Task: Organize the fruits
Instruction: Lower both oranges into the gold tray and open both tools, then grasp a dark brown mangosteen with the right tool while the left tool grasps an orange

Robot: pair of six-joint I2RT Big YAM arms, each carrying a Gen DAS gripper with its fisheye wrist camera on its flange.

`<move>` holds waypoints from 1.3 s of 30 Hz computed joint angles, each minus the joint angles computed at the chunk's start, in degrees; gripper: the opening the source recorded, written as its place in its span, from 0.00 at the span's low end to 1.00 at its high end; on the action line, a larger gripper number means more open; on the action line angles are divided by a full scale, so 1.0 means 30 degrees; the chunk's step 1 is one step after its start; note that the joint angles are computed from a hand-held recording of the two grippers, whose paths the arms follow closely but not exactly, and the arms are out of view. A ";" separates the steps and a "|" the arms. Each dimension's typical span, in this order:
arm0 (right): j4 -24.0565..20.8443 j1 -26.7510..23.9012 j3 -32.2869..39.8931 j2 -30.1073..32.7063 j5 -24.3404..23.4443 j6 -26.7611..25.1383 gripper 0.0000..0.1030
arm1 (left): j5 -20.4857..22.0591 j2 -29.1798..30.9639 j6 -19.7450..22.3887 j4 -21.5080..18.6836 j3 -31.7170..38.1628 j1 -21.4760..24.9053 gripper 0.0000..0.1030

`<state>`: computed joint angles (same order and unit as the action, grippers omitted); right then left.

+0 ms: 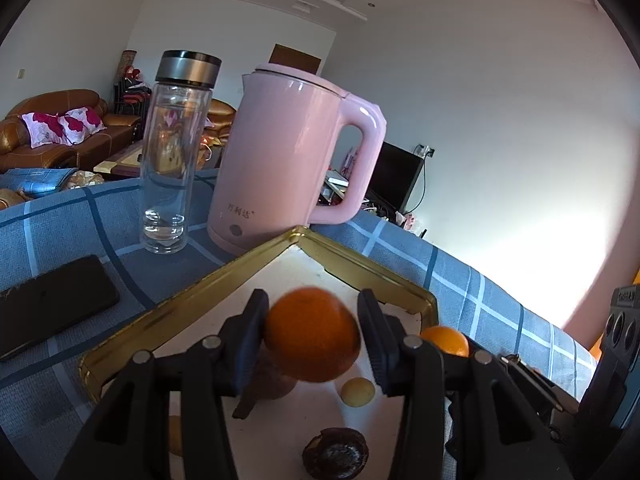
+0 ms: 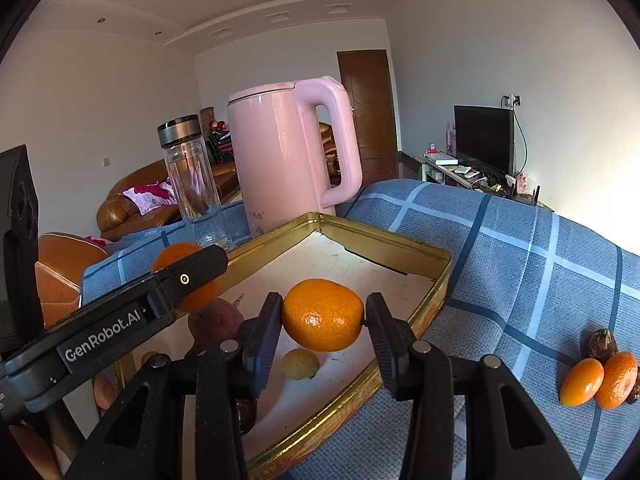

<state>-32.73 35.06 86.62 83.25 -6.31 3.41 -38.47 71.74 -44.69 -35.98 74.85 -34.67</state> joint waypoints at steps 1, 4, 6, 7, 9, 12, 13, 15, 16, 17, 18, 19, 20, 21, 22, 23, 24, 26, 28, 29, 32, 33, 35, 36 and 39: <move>-0.0129 0.0020 0.0057 0.0038 0.0027 -0.0044 0.44 | -0.0118 -0.0013 0.0035 0.0044 -0.0016 -0.0038 0.46; -0.0400 0.0114 0.0144 0.0125 0.0183 -0.0246 0.44 | -0.0042 0.0041 0.0157 -0.0069 0.0056 -0.0050 0.46; -0.0417 0.0127 0.0134 0.0203 0.0167 -0.0335 0.45 | 0.0010 0.0027 0.0094 -0.0094 0.0043 -0.0030 0.48; -0.0368 0.0124 0.0090 0.0207 0.0200 -0.0345 0.45 | 0.0038 0.0027 0.0085 -0.0095 0.0039 -0.0032 0.49; -0.0485 0.0109 0.0075 0.0213 0.0042 -0.0363 0.45 | -0.0056 0.0034 0.0065 -0.0146 0.0054 -0.0065 0.52; -0.0444 0.0193 0.0008 0.0186 0.0054 -0.0535 0.45 | -0.0165 0.0005 -0.0192 -0.0231 0.0033 -0.0073 0.62; -0.0413 0.0218 -0.0020 0.0172 0.0029 -0.0628 0.45 | -0.0227 -0.0019 -0.0356 -0.0262 0.0012 -0.0058 0.67; -0.0315 0.0261 -0.0103 0.0107 0.0062 -0.0744 0.53 | -0.0465 -0.0078 -0.0609 -0.0274 -0.0066 -0.0086 0.73; -0.0117 0.0274 -0.0233 0.0021 0.0062 -0.0779 0.55 | -0.0555 -0.0096 -0.0577 -0.0223 -0.0083 -0.0117 0.74; 0.0082 0.0279 -0.0361 -0.0075 0.0091 -0.0803 0.57 | -0.0679 -0.0081 -0.0505 -0.0218 -0.0071 -0.0159 0.75; 0.0179 0.0292 -0.0420 -0.0128 0.0165 -0.0826 0.58 | -0.0807 -0.0058 -0.0446 -0.0235 -0.0050 -0.0200 0.76; 0.0212 0.0294 -0.0439 -0.0148 0.0241 -0.0832 0.58 | -0.0949 -0.0068 -0.0387 -0.0218 -0.0058 -0.0243 0.77; 0.0224 0.0288 -0.0450 -0.0159 0.0287 -0.0822 0.59 | -0.1074 -0.0074 -0.0348 -0.0192 -0.0065 -0.0281 0.78; 0.0235 0.0273 -0.0470 -0.0173 0.0330 -0.0823 0.59 | -0.1214 -0.0079 -0.0347 -0.0182 -0.0071 -0.0320 0.82; 0.0267 0.0266 -0.0485 -0.0192 0.0417 -0.0834 0.59 | -0.1362 -0.0090 -0.0357 -0.0156 -0.0085 -0.0358 0.86; 0.0327 0.0266 -0.0526 -0.0242 0.0514 -0.0867 0.59 | -0.1515 -0.0102 -0.0346 -0.0115 -0.0097 -0.0387 0.88; 0.0422 0.0262 -0.0581 -0.0304 0.0647 -0.0927 0.59 | -0.1710 -0.0122 -0.0303 -0.0048 -0.0126 -0.0441 0.92; 0.0667 0.0254 -0.0740 -0.0475 0.1041 -0.0995 0.60 | -0.2190 -0.0151 0.0028 0.0234 -0.0204 -0.0616 0.94; 0.0928 0.0152 -0.0891 -0.0678 0.1246 -0.0831 0.61 | -0.2639 -0.0100 0.0644 0.0395 -0.0138 -0.0797 0.95; 0.1059 0.0065 -0.0980 -0.0810 0.1360 -0.0690 0.61 | -0.2862 -0.0055 0.0962 0.0370 -0.0040 -0.0891 0.95; 0.1393 -0.0240 -0.1237 -0.1258 0.2186 -0.0157 0.62 | -0.2901 -0.0052 0.1977 0.0498 0.0266 -0.1162 0.95; 0.1449 -0.0392 -0.1284 -0.1369 0.2480 0.0032 0.62 | -0.2784 -0.0051 0.2254 0.0502 0.0429 -0.1265 0.95; 0.1573 -0.0768 -0.1380 -0.1637 0.3221 0.0502 0.62 | -0.2359 0.0017 0.3048 0.0569 0.0896 -0.1533 0.96; 0.1571 -0.0976 -0.1430 -0.1779 0.3554 0.0746 0.62 | -0.2433 0.0149 0.3518 0.0528 0.1235 -0.1738 0.97; 0.1507 -0.1581 -0.1579 -0.2235 0.5362 0.1249 0.62 | -0.2578 0.0617 0.5084 0.0546 0.2242 -0.2420 1.00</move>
